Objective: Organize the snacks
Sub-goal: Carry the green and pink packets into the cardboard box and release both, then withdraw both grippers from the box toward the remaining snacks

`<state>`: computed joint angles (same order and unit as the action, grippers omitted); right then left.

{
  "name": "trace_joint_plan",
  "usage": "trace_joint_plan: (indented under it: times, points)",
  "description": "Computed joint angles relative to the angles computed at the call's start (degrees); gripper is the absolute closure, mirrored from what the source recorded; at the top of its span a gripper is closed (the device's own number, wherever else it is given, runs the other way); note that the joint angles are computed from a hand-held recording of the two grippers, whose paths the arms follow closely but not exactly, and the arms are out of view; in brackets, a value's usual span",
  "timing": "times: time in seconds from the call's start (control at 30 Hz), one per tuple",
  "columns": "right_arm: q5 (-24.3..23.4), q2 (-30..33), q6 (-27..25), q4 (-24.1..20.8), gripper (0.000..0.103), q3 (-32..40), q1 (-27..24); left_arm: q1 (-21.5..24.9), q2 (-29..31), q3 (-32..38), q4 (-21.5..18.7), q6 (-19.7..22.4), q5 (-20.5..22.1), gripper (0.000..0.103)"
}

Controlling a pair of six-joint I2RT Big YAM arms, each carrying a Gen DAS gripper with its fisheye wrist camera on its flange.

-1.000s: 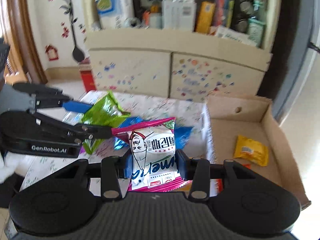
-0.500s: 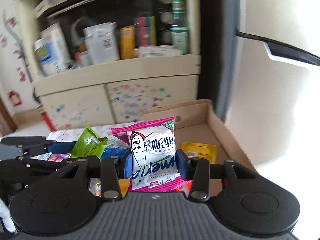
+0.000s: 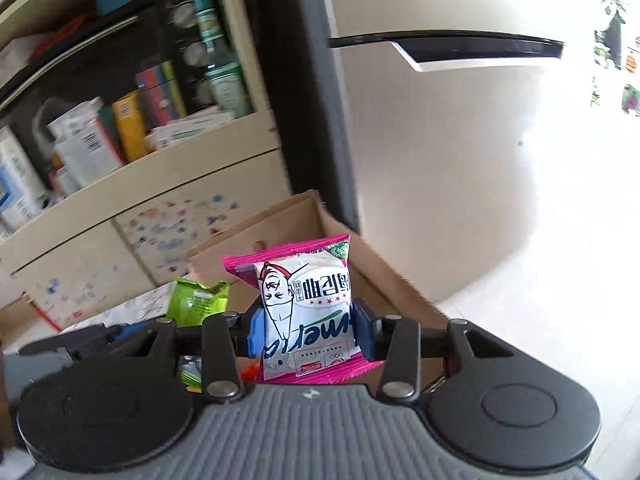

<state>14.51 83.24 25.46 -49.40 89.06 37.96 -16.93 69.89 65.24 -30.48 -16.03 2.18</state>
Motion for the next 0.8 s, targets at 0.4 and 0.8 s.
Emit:
trace_joint_plan:
  times: [0.4,0.8]
  points:
    - [-1.58,-0.58,2.57,1.08,0.026,-1.31,-0.33,-1.16,-1.47,0.26,-1.57,-0.02,-3.93,0.017]
    - [-7.04,-2.22,3.52,-1.06,0.023,-4.71,2.86,4.03,-9.73,-1.99,-17.70,0.78,-8.94,0.011]
